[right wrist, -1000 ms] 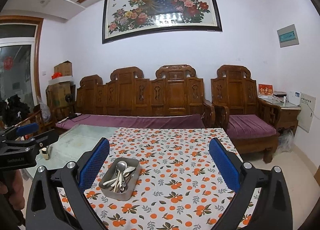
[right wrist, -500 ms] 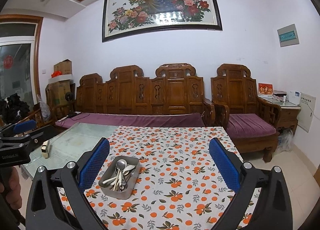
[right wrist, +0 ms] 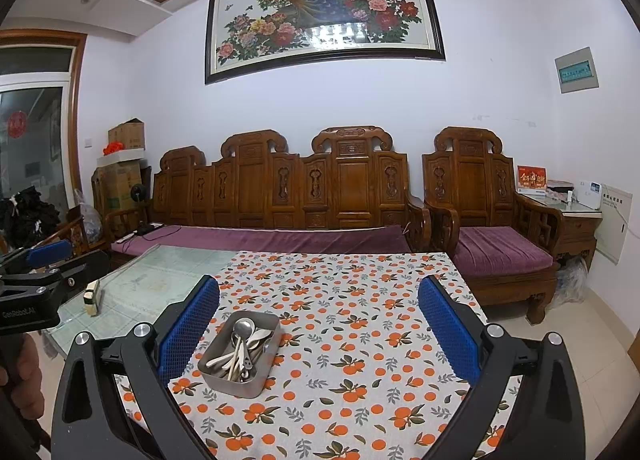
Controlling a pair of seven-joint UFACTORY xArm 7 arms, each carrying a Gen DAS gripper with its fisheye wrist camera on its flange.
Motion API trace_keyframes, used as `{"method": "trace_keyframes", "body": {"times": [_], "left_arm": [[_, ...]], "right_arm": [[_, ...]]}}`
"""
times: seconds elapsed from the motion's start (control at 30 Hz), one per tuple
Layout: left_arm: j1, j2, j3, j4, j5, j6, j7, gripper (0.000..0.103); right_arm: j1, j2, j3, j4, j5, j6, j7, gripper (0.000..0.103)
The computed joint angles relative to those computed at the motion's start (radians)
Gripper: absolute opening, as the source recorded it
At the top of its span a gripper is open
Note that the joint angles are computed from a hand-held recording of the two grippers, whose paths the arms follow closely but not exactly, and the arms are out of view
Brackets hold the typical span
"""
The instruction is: Organize utensils
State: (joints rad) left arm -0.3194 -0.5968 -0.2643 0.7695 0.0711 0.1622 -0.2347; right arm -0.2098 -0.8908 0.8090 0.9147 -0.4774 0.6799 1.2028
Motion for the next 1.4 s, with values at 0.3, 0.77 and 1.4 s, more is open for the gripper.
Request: {"method": "trace_keyframes", "body": {"times": [0.3, 0.77, 1.4], "left_arm": [[0.005, 0.002, -0.005, 0.004, 0.004, 0.008, -0.006, 0.095], [0.012, 0.013, -0.011, 0.004, 0.013, 0.006, -0.022, 0.095], [0.017, 0.017, -0.019, -0.004, 0.022, -0.002, -0.034, 0.095]], "right_arm": [[0.003, 0.002, -0.001, -0.001, -0.003, -0.001, 0.004, 0.100], [0.000, 0.006, 0.009, -0.004, -0.008, -0.002, 0.017, 0.100], [0.004, 0.009, 0.007, -0.003, -0.012, 0.000, 0.019, 0.100]]}}
